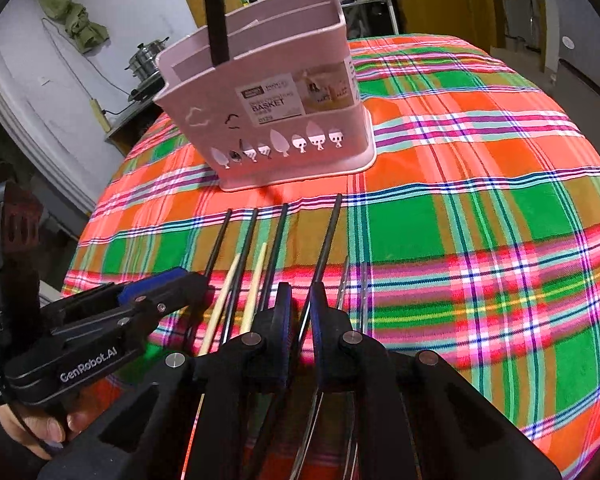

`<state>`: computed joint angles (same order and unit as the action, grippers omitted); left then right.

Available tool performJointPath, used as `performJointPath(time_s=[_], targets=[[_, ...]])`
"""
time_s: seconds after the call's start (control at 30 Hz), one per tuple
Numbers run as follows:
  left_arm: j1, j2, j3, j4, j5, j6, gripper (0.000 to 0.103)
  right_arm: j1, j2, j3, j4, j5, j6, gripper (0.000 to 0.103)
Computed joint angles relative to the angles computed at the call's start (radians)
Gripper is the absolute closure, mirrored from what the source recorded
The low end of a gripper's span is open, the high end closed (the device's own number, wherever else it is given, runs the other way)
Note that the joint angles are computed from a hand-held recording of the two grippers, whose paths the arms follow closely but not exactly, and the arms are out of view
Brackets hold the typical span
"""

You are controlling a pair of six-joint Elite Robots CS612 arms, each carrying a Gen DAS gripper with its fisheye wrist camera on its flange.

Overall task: Organize utensils
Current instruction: 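Move both grippers back down to the row of remaining utensils, then close the left gripper on a black chopstick while the right gripper grasps another black chopstick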

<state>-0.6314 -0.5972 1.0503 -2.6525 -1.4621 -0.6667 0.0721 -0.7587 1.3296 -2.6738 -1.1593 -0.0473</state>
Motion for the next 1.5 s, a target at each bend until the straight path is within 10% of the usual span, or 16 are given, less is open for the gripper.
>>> performJointPath(time_s=[0.7, 1.5], targets=[[-0.009, 0.03, -0.081, 0.128, 0.091, 0.044, 0.095, 0.024, 0.038, -0.081, 0.076, -0.095, -0.011, 0.094], [-0.01, -0.064, 0.027, -0.053, 0.092, 0.071, 0.099, 0.002, -0.03, -0.009, -0.065, 0.007, 0.029, 0.098]])
